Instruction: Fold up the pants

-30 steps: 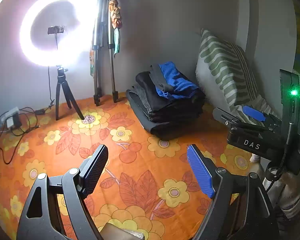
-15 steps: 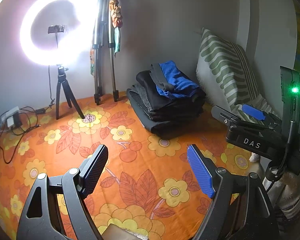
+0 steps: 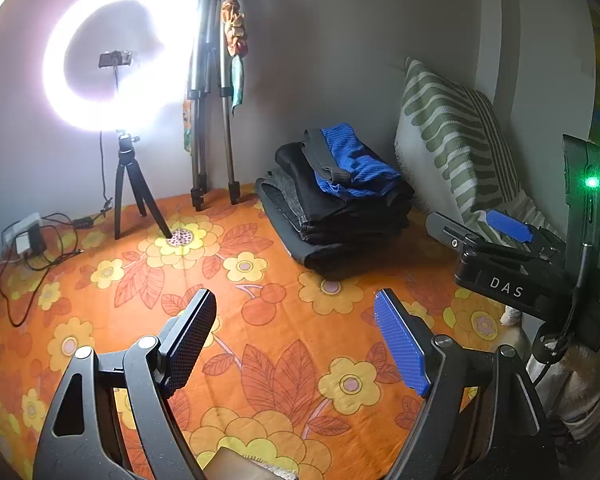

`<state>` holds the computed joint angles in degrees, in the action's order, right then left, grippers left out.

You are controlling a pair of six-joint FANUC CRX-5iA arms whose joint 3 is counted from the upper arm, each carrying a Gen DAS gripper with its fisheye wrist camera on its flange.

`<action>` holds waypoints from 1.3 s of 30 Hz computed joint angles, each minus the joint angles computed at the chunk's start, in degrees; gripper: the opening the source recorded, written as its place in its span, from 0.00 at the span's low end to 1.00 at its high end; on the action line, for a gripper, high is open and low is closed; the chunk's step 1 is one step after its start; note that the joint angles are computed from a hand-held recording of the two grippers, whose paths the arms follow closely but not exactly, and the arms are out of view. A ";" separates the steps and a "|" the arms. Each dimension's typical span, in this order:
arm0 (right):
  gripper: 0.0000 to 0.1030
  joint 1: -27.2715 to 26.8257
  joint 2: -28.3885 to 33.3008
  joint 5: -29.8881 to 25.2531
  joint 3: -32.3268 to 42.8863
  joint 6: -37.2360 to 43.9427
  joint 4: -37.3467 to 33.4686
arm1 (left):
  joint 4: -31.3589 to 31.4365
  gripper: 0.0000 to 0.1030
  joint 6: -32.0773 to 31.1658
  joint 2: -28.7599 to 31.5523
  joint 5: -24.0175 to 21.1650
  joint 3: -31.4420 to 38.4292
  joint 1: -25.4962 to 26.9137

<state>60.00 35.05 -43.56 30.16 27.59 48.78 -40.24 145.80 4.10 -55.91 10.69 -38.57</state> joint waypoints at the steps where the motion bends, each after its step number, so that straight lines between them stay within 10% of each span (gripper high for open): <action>1: 1.00 0.03 0.03 -0.08 0.09 -0.08 0.06 | -0.10 0.79 0.02 0.11 -0.11 0.11 -0.05; 39: 1.00 0.05 -0.56 -0.14 -1.04 -2.01 1.46 | -1.79 0.79 1.35 0.14 -0.33 -0.29 -0.79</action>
